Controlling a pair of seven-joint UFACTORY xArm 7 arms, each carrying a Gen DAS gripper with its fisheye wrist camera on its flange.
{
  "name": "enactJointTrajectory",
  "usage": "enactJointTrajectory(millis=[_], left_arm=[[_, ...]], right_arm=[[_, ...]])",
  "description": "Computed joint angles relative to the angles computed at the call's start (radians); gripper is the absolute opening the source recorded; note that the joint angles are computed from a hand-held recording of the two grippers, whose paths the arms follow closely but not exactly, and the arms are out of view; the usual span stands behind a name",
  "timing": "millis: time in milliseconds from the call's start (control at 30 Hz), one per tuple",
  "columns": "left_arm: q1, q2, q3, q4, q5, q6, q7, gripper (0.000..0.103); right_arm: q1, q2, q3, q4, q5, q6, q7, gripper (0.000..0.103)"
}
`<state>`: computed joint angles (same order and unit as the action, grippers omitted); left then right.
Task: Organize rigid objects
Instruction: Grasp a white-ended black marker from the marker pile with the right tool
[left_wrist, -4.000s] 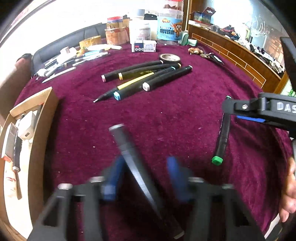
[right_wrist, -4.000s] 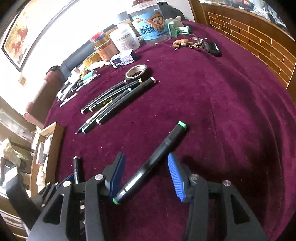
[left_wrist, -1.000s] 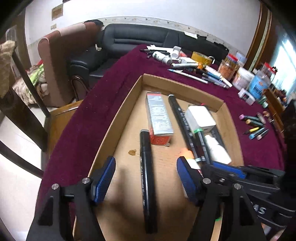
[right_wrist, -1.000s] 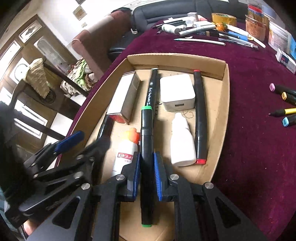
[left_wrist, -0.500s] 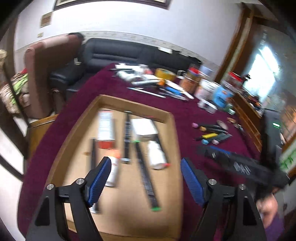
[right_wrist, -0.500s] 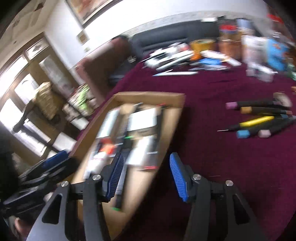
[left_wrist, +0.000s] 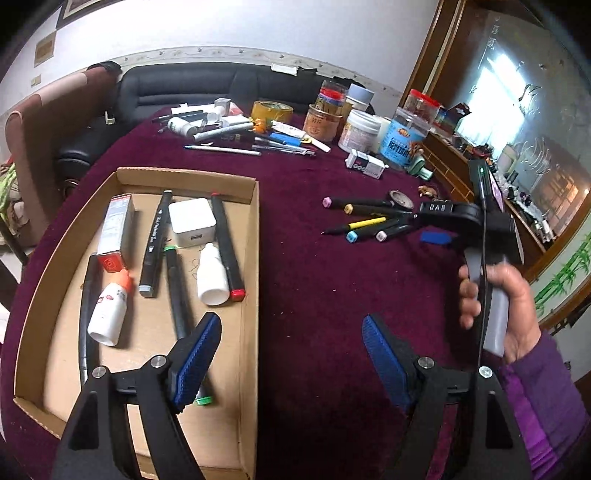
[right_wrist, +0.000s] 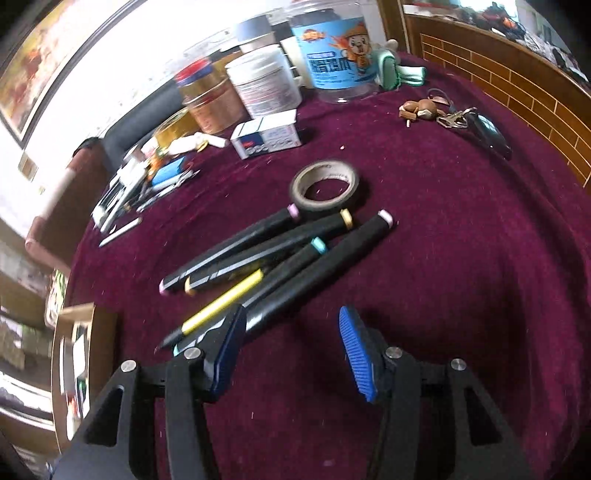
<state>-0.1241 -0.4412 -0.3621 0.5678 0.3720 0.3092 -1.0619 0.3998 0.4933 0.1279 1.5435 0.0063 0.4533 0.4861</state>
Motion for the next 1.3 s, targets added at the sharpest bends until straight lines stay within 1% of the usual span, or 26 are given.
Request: enactJointTrajectory(millis=[100, 167, 267, 300, 400, 533, 600, 667, 700, 733, 767, 800, 833, 867, 900, 933, 967, 1000, 1067, 1100, 1167, 1233, 1267, 1300], left_arm=[[0.005, -0.001, -0.006, -0.002, 0.007, 0.015, -0.012, 0.082], [0.002, 0.002, 0.001, -0.006, 0.004, 0.012, -0.012, 0.082], [-0.007, 0.009, 0.012, -0.011, -0.004, 0.001, -0.006, 0.082], [-0.008, 0.010, 0.013, -0.010, -0.005, 0.001, -0.004, 0.082], [-0.007, 0.005, 0.010, -0.013, -0.003, 0.003, -0.004, 0.082], [0.002, 0.002, 0.001, -0.013, 0.004, 0.008, -0.013, 0.082], [-0.001, 0.002, 0.002, -0.012, 0.004, 0.010, -0.013, 0.082], [-0.011, 0.003, 0.009, -0.010, -0.003, 0.010, -0.004, 0.082], [-0.016, 0.004, 0.013, -0.009, -0.007, 0.010, 0.001, 0.082], [-0.019, 0.004, 0.014, -0.008, -0.009, 0.009, 0.006, 0.082], [-0.022, 0.005, 0.015, -0.006, -0.011, 0.009, 0.010, 0.082], [-0.026, 0.010, 0.017, 0.000, -0.014, 0.010, 0.018, 0.082], [-0.033, 0.018, 0.022, 0.006, -0.020, 0.008, 0.027, 0.082], [-0.040, 0.026, 0.027, 0.011, -0.027, 0.005, 0.037, 0.082], [-0.051, 0.038, 0.035, 0.019, -0.037, 0.003, 0.052, 0.082], [-0.059, 0.051, 0.038, 0.030, -0.043, 0.003, 0.064, 0.082], [-0.068, 0.066, 0.040, 0.042, -0.049, 0.005, 0.076, 0.082], [-0.074, 0.078, 0.042, 0.052, -0.053, 0.006, 0.086, 0.082], [-0.078, 0.102, 0.037, 0.075, -0.048, 0.007, 0.092, 0.082], [-0.075, 0.120, 0.028, 0.094, -0.034, 0.012, 0.091, 0.082], [-0.057, 0.175, 0.006, 0.148, 0.025, 0.021, 0.075, 0.082], [-0.036, 0.237, -0.011, 0.210, 0.127, 0.028, 0.036, 0.082], [-0.020, 0.293, -0.026, 0.270, 0.212, 0.051, 0.007, 0.082], [-0.021, 0.328, -0.026, 0.308, 0.261, 0.070, -0.006, 0.082]], right_arm=[[0.014, 0.035, -0.022, 0.044, -0.024, 0.038, 0.022, 0.051], [0.026, 0.052, -0.035, 0.071, -0.044, 0.070, 0.040, 0.051], [0.041, 0.071, -0.052, 0.098, -0.071, 0.084, 0.074, 0.051], [0.049, 0.082, -0.062, 0.121, -0.084, 0.104, 0.091, 0.051], [0.049, 0.119, -0.060, 0.183, -0.098, 0.138, 0.093, 0.051], [0.091, 0.160, -0.096, 0.269, -0.164, 0.211, 0.125, 0.051], [0.100, 0.169, -0.101, 0.286, -0.189, 0.224, 0.129, 0.051], [0.078, 0.161, -0.081, 0.264, -0.169, 0.199, 0.123, 0.051], [0.049, 0.146, -0.055, 0.232, -0.135, 0.170, 0.102, 0.049], [0.037, 0.135, -0.045, 0.211, -0.119, 0.158, 0.088, 0.049], [0.026, 0.112, -0.039, 0.179, -0.108, 0.150, 0.072, 0.046], [0.028, 0.097, -0.044, 0.159, -0.113, 0.152, 0.065, 0.037], [0.037, 0.087, -0.055, 0.152, -0.130, 0.176, 0.061, 0.026], [0.029, 0.070, -0.050, 0.121, -0.133, 0.178, 0.037, 0.022], [0.029, 0.053, -0.054, 0.089, -0.146, 0.159, 0.025, 0.019], [0.031, 0.031, -0.059, 0.056, -0.160, 0.154, 0.016, 0.018], [0.042, 0.008, -0.075, 0.029, -0.185, 0.169, 0.029, 0.015], [0.047, -0.006, -0.082, 0.014, -0.203, 0.184, 0.039, 0.015], [0.026, -0.058, -0.070, -0.062, -0.209, 0.170, 0.017, 0.015], [0.013, -0.078, -0.061, -0.092, -0.201, 0.154, 0.004, 0.015], [-0.047, -0.116, -0.014, -0.170, -0.122, 0.066, -0.073, 0.015], [-0.090, -0.118, 0.023, -0.201, -0.044, -0.008, -0.152, 0.015], [-0.098, -0.116, 0.028, -0.209, -0.020, -0.036, -0.172, 0.015], [-0.108, -0.111, 0.037, -0.214, 0.008, -0.066, -0.194, 0.015]])
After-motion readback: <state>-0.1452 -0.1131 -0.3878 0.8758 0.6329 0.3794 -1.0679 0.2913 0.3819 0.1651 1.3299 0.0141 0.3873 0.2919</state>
